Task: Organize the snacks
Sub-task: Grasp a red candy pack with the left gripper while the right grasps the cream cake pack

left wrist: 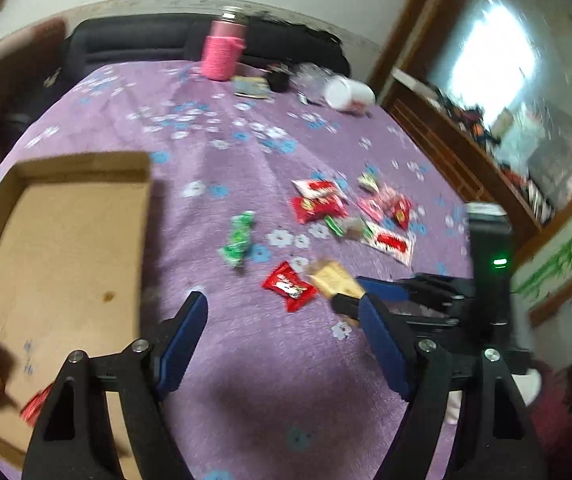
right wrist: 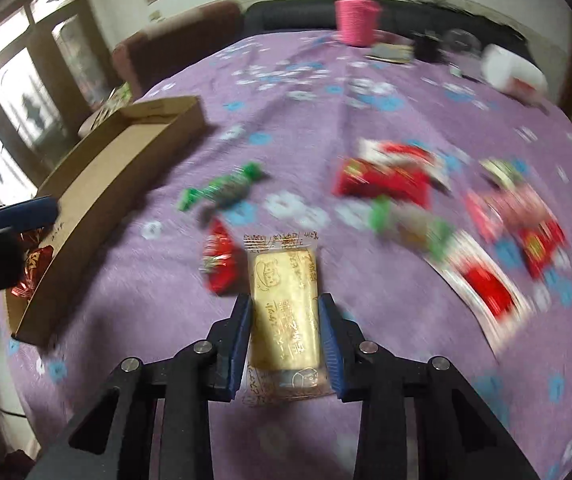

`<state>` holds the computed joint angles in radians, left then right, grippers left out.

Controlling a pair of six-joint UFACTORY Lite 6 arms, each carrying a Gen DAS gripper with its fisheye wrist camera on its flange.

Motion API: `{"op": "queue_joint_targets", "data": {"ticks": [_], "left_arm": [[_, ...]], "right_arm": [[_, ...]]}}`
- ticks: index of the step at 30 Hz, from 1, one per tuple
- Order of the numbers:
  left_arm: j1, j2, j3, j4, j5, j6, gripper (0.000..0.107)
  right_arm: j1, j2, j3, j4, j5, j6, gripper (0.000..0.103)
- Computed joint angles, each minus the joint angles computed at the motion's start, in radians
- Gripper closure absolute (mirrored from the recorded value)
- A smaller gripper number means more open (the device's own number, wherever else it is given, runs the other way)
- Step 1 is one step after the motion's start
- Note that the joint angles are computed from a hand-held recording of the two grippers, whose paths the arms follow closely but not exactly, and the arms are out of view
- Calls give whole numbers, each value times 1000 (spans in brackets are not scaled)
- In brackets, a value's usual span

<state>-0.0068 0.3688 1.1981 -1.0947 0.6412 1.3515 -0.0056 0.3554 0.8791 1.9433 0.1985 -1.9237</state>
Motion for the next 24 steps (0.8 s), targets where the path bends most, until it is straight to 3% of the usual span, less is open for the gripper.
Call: {"op": "queue_joint_targets", "data": {"ticks": [2, 7, 9, 10, 13, 14, 23, 24], "left_arm": [[-78, 45, 25, 16, -41, 30, 32], [-210, 168, 103, 115, -170, -67, 32], [-242, 220, 149, 151, -191, -125, 39], [-254, 246, 173, 166, -197, -147, 49], [-278, 329, 253, 240, -193, -252, 96], [-284, 320, 238, 211, -229, -220, 104], [-215, 234, 110, -38, -173, 17, 107], [-206, 217, 95, -59, -155, 44, 103]], "right_arm": [[-58, -64, -83, 65, 22, -72, 68], [-236, -132, -186, -44, 151, 6, 68], [-269, -144, -205, -53, 180, 12, 68], [-275, -147, -208, -49, 189, 11, 68], [-286, -151, -220, -20, 205, -19, 68], [-283, -158, -227, -7, 201, -31, 68], [-264, -240, -289, 52, 186, -55, 68], [-262, -253, -294, 44, 181, -43, 68]]}}
